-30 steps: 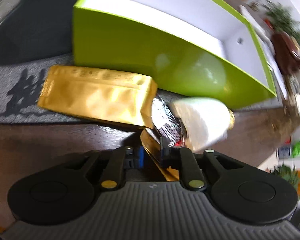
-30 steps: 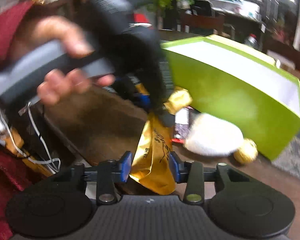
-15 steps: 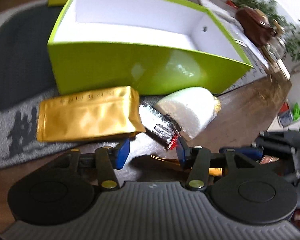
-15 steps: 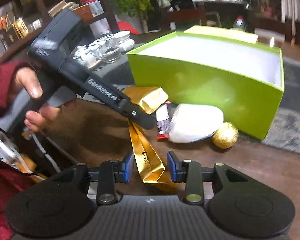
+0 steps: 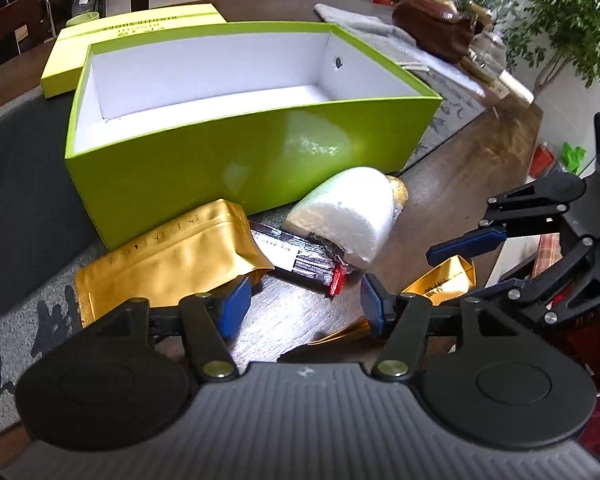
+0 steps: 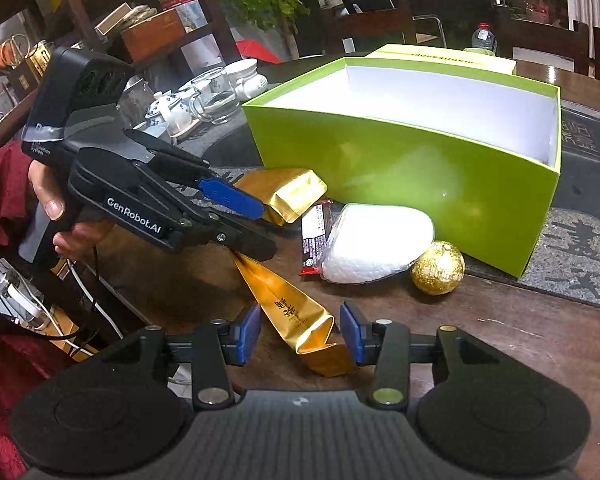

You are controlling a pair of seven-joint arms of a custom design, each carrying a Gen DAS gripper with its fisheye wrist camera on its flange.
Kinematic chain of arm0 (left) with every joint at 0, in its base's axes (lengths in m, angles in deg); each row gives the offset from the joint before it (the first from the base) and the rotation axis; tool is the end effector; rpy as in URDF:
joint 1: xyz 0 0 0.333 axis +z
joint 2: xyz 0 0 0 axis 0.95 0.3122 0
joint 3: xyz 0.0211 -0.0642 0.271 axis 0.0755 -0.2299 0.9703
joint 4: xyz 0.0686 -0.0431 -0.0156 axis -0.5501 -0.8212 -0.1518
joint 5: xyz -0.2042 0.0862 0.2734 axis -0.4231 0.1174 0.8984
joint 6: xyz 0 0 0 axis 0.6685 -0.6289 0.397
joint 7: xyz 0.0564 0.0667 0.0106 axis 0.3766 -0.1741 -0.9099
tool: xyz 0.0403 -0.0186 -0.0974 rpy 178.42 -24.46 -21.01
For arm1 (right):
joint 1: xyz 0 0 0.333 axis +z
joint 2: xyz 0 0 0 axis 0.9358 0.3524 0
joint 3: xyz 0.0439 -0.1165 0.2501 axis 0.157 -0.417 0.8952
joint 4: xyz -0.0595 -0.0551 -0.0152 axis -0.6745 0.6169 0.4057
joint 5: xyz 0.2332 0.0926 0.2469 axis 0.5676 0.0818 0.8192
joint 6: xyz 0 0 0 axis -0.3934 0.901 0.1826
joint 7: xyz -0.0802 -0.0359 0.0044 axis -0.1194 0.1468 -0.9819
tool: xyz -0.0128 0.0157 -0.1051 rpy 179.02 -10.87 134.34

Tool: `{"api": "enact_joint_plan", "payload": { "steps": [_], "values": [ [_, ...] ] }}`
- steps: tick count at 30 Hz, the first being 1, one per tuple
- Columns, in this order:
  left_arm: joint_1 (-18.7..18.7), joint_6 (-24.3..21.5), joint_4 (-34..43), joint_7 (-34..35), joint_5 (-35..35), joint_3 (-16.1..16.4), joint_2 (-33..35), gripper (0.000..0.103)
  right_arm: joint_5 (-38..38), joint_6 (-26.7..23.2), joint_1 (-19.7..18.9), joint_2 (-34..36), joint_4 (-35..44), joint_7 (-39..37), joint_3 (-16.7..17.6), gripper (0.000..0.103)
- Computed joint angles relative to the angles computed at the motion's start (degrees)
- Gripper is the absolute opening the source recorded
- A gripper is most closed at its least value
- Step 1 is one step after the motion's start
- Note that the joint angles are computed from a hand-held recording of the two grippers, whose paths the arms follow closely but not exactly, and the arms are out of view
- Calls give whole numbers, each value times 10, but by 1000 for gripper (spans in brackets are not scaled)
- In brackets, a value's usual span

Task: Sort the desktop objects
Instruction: 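Carry the tea bag over the green box and open the left tool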

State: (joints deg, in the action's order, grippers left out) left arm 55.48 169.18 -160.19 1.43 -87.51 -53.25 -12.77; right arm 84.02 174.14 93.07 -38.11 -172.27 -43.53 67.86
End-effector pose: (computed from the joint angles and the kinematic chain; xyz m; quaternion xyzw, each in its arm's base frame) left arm 0.4743 -0.2784 0.4500 -0.6089 0.7189 -0.3197 0.1012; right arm 0.4298 0.2037 0.4366 -0.8631 0.3290 0.0092 0.3830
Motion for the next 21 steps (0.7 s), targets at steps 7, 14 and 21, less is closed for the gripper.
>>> {"api": "enact_joint_plan", "payload": {
  "steps": [7, 14, 21],
  "values": [
    [-15, 46, -52, 129, -137, 6, -42, 62, 7, 5, 0, 5, 3, -4, 1, 42],
    [-30, 56, -64, 206, -180, 7, -43, 67, 3, 10, 0, 8, 1, -6, 4, 40],
    [-23, 68, -48, 229, -165, -2, -13, 67, -6, 25, 2, 9, -2, 5, 7, 39]
  ]
}}
